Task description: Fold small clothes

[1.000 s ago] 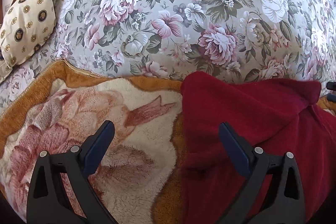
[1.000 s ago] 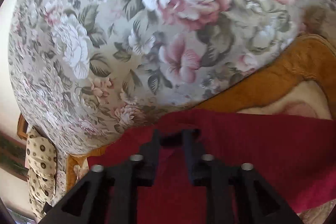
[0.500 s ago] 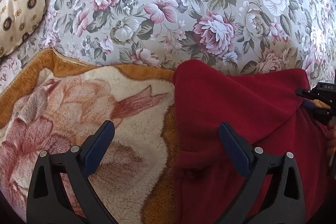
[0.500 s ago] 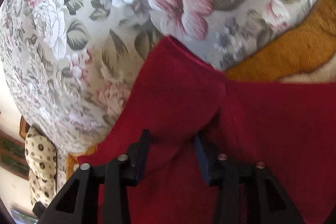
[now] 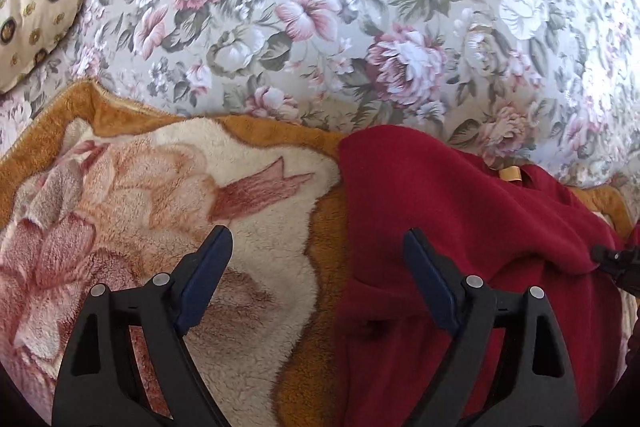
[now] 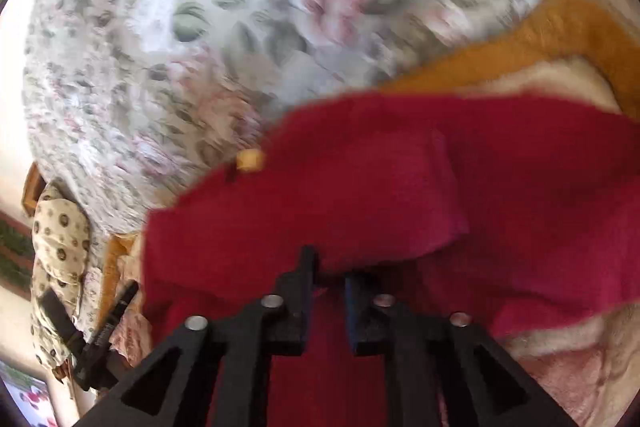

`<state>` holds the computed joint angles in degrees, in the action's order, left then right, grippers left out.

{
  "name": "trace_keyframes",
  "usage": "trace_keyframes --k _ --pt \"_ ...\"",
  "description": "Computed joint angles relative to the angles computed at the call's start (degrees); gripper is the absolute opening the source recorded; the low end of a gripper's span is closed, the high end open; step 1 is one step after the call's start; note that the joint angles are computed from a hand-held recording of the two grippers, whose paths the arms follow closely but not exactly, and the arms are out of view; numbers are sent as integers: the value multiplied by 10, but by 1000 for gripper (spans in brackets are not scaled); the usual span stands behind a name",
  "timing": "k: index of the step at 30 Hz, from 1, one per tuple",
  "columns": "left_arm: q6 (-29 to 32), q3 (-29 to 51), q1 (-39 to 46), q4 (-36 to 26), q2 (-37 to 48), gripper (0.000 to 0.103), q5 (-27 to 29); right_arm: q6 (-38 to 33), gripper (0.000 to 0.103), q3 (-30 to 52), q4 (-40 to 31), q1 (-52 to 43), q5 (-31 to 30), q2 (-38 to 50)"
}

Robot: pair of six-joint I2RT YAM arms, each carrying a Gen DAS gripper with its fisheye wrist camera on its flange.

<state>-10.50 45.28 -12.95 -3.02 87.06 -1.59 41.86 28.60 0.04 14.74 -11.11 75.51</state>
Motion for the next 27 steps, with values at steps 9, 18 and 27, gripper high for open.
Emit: trace_keyframes --k 9,18,27 --pt "7 9 8 -10 1 88 15 -55 34 26 -136 5 -30 -139" --pt "5 10 13 -13 -6 88 -4 2 34 97 71 164 -83 130" --pt "-11 5 48 -5 -21 88 30 94 8 200 209 175 -73 319"
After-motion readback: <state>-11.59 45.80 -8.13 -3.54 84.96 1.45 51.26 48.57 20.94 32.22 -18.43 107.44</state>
